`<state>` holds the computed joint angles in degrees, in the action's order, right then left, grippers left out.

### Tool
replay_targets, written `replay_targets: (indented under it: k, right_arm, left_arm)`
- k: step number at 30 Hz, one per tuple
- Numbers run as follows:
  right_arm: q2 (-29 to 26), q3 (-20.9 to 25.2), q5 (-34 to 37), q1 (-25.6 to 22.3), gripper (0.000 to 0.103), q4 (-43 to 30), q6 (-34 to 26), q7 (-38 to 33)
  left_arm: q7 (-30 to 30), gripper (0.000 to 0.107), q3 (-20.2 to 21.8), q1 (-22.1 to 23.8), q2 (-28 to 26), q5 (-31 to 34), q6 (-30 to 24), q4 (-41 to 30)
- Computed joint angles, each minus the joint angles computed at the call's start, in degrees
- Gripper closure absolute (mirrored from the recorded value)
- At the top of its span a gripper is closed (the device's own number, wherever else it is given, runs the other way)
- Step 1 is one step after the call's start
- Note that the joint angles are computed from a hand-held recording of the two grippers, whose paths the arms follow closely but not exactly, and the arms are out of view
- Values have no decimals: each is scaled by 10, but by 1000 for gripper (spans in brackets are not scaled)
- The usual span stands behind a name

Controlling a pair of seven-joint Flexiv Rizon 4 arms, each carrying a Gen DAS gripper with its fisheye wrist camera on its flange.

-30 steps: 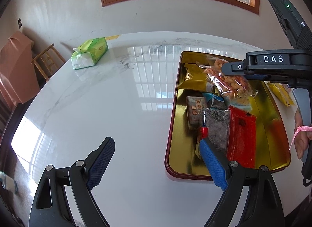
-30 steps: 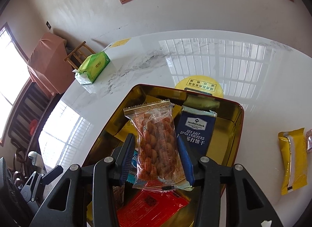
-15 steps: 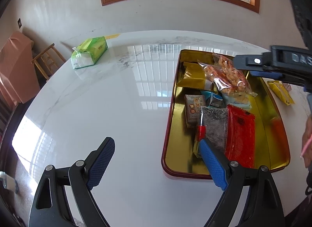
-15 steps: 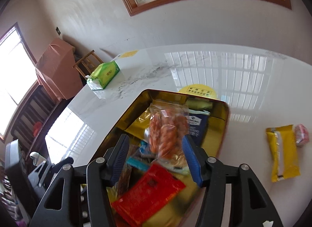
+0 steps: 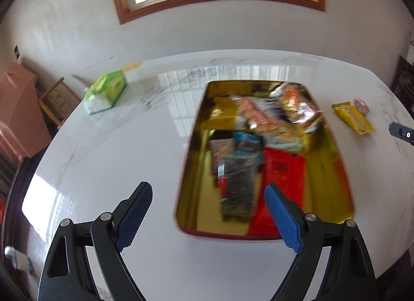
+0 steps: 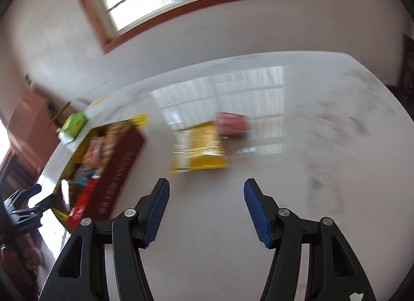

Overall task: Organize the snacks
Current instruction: 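Move the left gripper to the yellow foil pack and grasp it while the right gripper approaches the pink candy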

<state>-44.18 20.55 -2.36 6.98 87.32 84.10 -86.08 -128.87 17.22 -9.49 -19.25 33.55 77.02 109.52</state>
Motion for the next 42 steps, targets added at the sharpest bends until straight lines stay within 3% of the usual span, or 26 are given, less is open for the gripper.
replay_targets:
  k: [5, 6, 9, 12, 16, 18, 22, 29, 35, 39, 40, 41, 42]
  right_arm:
    - [6, -133, -31, 61, 46, 37, 55, 56]
    - [4, -151, -40, 69, 46, 40, 60, 65]
    - [-9, -135, -59, 39, 46, 35, 63, 71]
    - [-23, -120, -69, 20, 46, 28, 67, 77]
    - [-30, -84, -79, -13, 41, 28, 85, 64]
    - [-34, -72, -87, -23, 40, 27, 87, 58]
    - [-40, -25, -96, -58, 39, 29, 96, 39]
    - [-57, 48, -105, -112, 37, 25, 99, 7]
    - [-66, 89, -109, -141, 33, 25, 99, -12]
    - [-70, 105, -107, -152, 29, 26, 99, -20]
    - [-70, 107, -107, -153, 28, 25, 98, -21]
    - [-71, 111, -106, -155, 28, 25, 97, -22]
    - [-71, 113, -105, -157, 27, 25, 96, -22]
  left_arm:
    - [64, 18, -43, 4, -3, -32, -3, -19]
    - [103, 18, -70, 20, -4, -63, 3, -17]
    - [206, 18, -136, 58, -15, -166, 11, -16]
    - [291, 18, -197, 76, -43, -259, -14, -53]
    - [365, 18, -240, 77, -97, -347, -72, -133]
    - [385, 18, -239, 64, -135, -370, -111, -191]
    - [388, 18, -201, 21, -225, -393, -241, -343]
    - [352, 18, -165, -11, -347, -391, -413, -549]
    - [324, 18, -161, -16, -393, -381, -450, -617]
    - [298, 19, -159, -17, -384, -370, -403, -588]
    - [296, 24, -167, -11, -372, -376, -368, -559]
    - [295, 47, -178, -3, -358, -373, -326, -525]
    - [299, 51, -170, -7, -352, -377, -305, -510]
